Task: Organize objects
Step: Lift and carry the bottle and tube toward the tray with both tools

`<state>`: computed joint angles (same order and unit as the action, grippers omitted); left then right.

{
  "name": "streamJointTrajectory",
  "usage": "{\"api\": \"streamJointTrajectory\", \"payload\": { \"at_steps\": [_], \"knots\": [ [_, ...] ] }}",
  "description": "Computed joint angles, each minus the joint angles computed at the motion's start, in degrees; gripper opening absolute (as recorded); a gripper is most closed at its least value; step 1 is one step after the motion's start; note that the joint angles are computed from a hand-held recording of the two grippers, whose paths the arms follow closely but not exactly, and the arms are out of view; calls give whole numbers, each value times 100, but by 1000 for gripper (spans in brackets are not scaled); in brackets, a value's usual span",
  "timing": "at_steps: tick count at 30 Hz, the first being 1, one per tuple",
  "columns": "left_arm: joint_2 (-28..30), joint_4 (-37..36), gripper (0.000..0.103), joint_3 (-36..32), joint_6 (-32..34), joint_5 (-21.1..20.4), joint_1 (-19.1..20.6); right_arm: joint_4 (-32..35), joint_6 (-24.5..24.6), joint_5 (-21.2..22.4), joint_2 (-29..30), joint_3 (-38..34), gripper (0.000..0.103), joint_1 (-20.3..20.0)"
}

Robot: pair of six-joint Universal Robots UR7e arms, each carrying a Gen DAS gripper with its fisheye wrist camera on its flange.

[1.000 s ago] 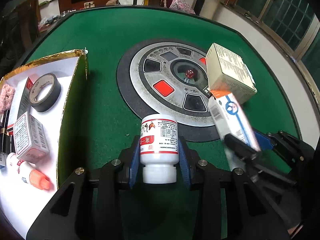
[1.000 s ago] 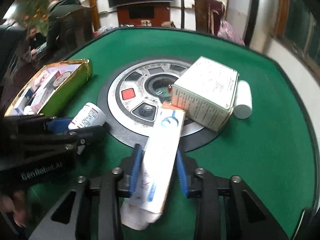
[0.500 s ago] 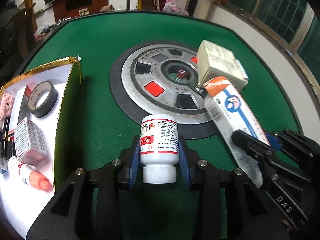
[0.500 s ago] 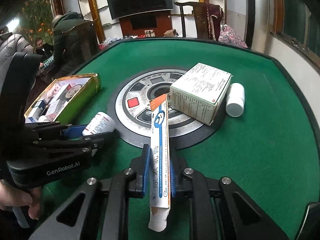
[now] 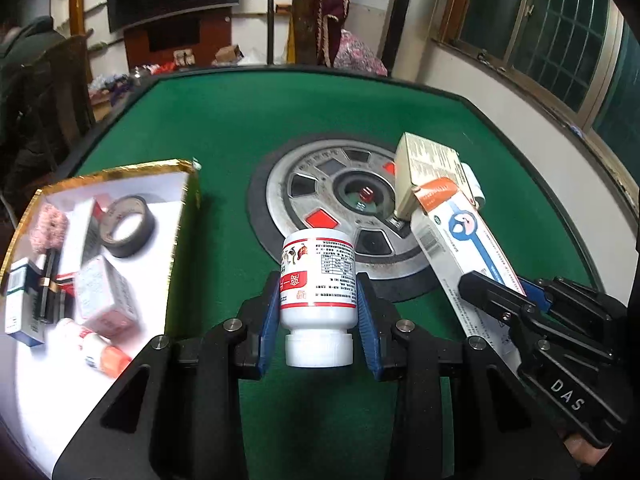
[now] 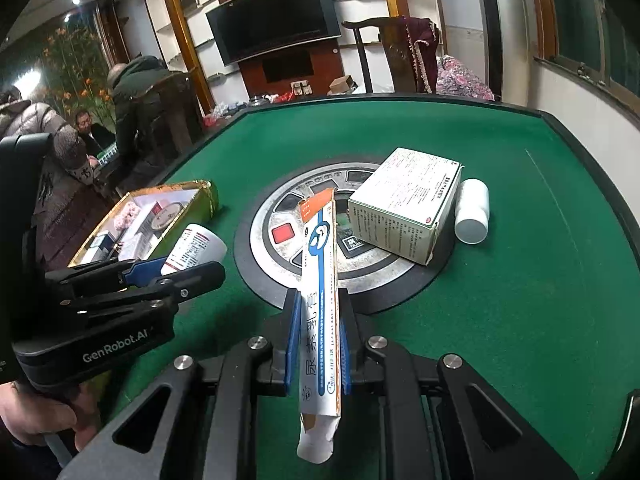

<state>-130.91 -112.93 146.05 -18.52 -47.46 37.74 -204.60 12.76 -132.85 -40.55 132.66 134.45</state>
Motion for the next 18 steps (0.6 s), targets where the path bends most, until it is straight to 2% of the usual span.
{"api": "streamJointTrajectory", "payload": {
  "at_steps": [6,18],
  "knots": [
    [-566,450,35,-45,-188,207,-295,-140,84,109,38,-24,15,84],
    [-1248,1010,35,-214,-331,284,-469,-81,276,370,355,-342,15,335]
  ]
}}
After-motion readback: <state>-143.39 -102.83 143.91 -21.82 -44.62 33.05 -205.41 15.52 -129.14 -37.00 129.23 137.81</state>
